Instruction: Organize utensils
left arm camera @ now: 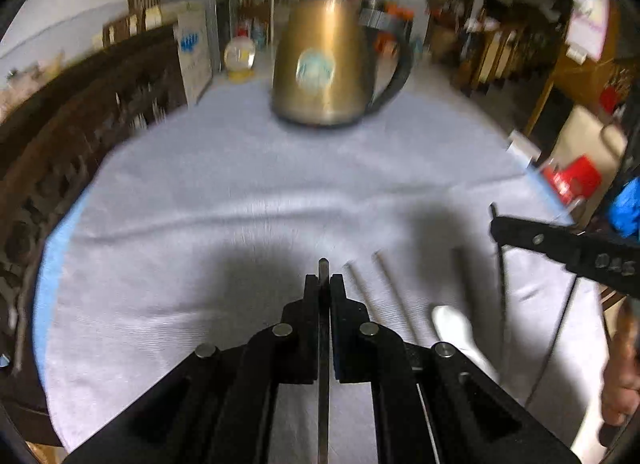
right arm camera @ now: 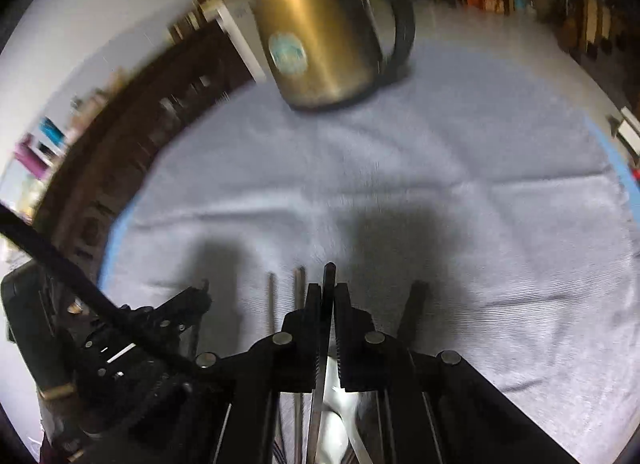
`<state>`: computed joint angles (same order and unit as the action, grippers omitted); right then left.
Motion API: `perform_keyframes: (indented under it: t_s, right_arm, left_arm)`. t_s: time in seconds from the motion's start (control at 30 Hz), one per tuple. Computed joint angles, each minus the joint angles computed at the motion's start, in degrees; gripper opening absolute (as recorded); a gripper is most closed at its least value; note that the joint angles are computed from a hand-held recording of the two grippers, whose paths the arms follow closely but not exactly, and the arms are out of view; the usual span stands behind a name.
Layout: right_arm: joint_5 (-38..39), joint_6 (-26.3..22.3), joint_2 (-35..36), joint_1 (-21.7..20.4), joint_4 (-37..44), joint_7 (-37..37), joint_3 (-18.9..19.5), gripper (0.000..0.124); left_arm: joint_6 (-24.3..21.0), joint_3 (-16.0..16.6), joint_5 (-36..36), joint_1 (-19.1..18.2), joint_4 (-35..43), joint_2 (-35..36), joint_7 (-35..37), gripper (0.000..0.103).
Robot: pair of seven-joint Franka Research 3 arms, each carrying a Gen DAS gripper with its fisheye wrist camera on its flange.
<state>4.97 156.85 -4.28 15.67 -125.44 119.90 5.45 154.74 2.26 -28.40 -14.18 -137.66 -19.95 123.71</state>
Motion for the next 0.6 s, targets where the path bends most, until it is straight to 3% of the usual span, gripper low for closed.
perform_keyframes:
  t_s: [0.13,0.23,0.37,0.5,0.6]
  right_arm:
    - [-4.2,7.2,-9.2,-1.5,-7.8,5.2,2.5,0.007]
    - [-10.4,12.1,-17.4,-7.4,-14.1,11.9,8.7,0.007]
    - [-11.6,14.4,-30.6,-13.3,-20.8,16.7,16.0,0.006]
    - [-11.3,15.4,-41.0,-20.0,-24.8,20.9,24.0,0.006]
    - [-10.1,14.5,-47.5,-21.2,-26.4,22.5,26.2,0.006]
  left_arm:
    - [2.4,4.0,-4.7,-4.3,-5.6,-11.7,5.8,0.005]
    - [4.4,6.6,-5.5,-7.4,-9.6,-19.8,7.0,0.005]
    - [9.2,7.0,-4.6,-9.1,-16.1,-30.6,5.2,0.005]
    - [11.7,6.8,-3.3,-9.5,-19.7,-36.7,1.5,0.005]
    - [11.9,7.2,-2.2,-10.1,-19.7,-39.2,-1.4,0.005]
